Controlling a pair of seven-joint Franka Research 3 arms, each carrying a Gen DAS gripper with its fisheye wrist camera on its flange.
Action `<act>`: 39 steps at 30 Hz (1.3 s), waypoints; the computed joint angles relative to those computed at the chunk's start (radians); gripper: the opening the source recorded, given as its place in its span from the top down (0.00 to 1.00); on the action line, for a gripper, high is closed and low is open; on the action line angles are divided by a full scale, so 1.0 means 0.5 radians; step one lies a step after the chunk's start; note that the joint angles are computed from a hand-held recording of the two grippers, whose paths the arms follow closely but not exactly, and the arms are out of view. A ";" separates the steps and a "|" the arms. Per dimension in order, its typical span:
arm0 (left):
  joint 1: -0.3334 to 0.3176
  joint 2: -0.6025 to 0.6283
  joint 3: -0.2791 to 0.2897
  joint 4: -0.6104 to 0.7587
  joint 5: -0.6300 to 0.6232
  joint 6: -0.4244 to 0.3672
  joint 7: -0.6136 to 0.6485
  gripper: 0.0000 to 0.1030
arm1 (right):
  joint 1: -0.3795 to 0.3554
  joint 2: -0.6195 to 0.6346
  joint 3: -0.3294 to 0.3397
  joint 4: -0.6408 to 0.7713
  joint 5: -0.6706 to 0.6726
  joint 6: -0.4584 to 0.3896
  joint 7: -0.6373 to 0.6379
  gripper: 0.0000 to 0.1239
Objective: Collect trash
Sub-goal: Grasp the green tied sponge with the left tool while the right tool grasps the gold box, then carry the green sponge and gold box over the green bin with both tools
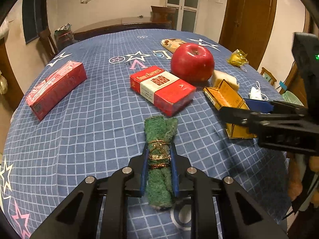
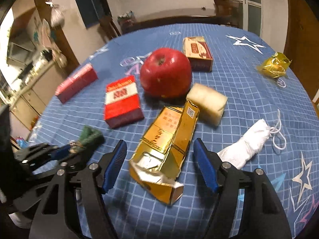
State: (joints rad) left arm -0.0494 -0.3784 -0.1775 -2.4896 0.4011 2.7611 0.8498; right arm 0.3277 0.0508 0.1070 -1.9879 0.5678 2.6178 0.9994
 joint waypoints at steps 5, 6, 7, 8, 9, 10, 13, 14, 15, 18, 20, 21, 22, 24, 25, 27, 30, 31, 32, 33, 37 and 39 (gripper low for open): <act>0.010 0.023 -0.027 0.032 0.049 -0.034 -0.017 0.80 | 0.008 0.024 0.000 -0.016 -0.084 0.067 0.058 0.50; 0.010 0.026 -0.029 0.035 0.057 -0.037 -0.020 0.80 | 0.002 0.015 0.000 -0.023 -0.051 0.067 0.033 0.58; 0.011 0.027 -0.031 0.036 0.067 -0.037 -0.024 0.80 | -0.005 0.004 -0.001 -0.036 -0.017 0.073 0.005 0.59; 0.011 0.024 -0.033 0.032 0.074 -0.035 -0.031 0.81 | -0.011 -0.011 -0.001 -0.052 0.027 0.085 -0.037 0.60; 0.013 0.022 -0.035 0.031 0.083 -0.034 -0.037 0.81 | -0.018 -0.040 -0.001 -0.084 0.102 0.094 -0.109 0.60; 0.018 0.021 -0.041 0.030 0.098 -0.035 -0.047 0.81 | -0.023 -0.076 -0.003 -0.124 0.193 0.112 -0.192 0.60; 0.046 0.002 -0.078 0.022 0.176 -0.022 -0.117 0.82 | -0.008 -0.183 -0.019 -0.242 0.415 0.210 -0.433 0.60; 0.043 -0.006 -0.082 0.016 0.188 -0.010 -0.133 0.82 | 0.005 -0.231 -0.030 -0.289 0.526 0.248 -0.548 0.60; 0.039 -0.015 -0.083 0.008 0.195 0.005 -0.146 0.82 | 0.022 -0.276 -0.039 -0.334 0.599 0.298 -0.630 0.60; 0.048 -0.066 -0.120 -0.016 0.244 0.071 -0.241 0.82 | 0.083 -0.381 -0.083 -0.431 0.841 0.429 -0.890 0.60; 0.066 -0.115 -0.155 -0.026 0.280 0.106 -0.321 0.82 | 0.126 -0.438 -0.116 -0.472 0.992 0.483 -1.048 0.60; 0.082 -0.151 -0.182 -0.032 0.305 0.131 -0.378 0.82 | 0.152 -0.486 -0.139 -0.503 1.094 0.518 -1.162 0.60; 0.097 -0.183 -0.207 -0.034 0.329 0.143 -0.428 0.82 | 0.176 -0.531 -0.163 -0.526 1.191 0.542 -1.268 0.60; 0.140 -0.245 -0.273 -0.031 0.391 0.164 -0.544 0.82 | 0.221 -0.598 -0.197 -0.548 1.357 0.584 -1.436 0.60; 0.156 -0.274 -0.298 -0.030 0.417 0.174 -0.595 0.82 | 0.242 -0.635 -0.213 -0.559 1.451 0.610 -1.536 0.60; 0.229 -0.341 -0.400 -0.024 0.505 0.189 -0.753 0.82 | 0.269 -0.685 -0.231 -0.566 1.602 0.643 -1.699 0.60; 0.301 -0.407 -0.520 0.007 0.640 0.161 -0.923 0.82 | 0.266 -0.763 -0.241 -0.586 1.752 0.655 -1.871 0.60; 0.304 -0.420 -0.540 0.017 0.672 0.149 -0.966 0.82 | 0.257 -0.786 -0.237 -0.593 1.778 0.658 -1.899 0.60; 0.294 -0.428 -0.547 0.026 0.692 0.140 -0.998 0.82 | 0.250 -0.807 -0.241 -0.599 1.811 0.656 -1.939 0.60; 0.281 -0.433 -0.549 0.033 0.711 0.126 -1.019 0.82 | 0.238 -0.823 -0.240 -0.600 1.825 0.650 -1.958 0.60; 0.244 -0.449 -0.567 0.069 0.791 0.071 -1.105 0.82 | 0.201 -0.843 -0.234 -0.601 1.837 0.623 -1.971 0.60; 0.223 -0.453 -0.566 0.084 0.823 0.047 -1.134 0.82 | 0.186 -0.851 -0.231 -0.607 1.826 0.611 -1.959 0.60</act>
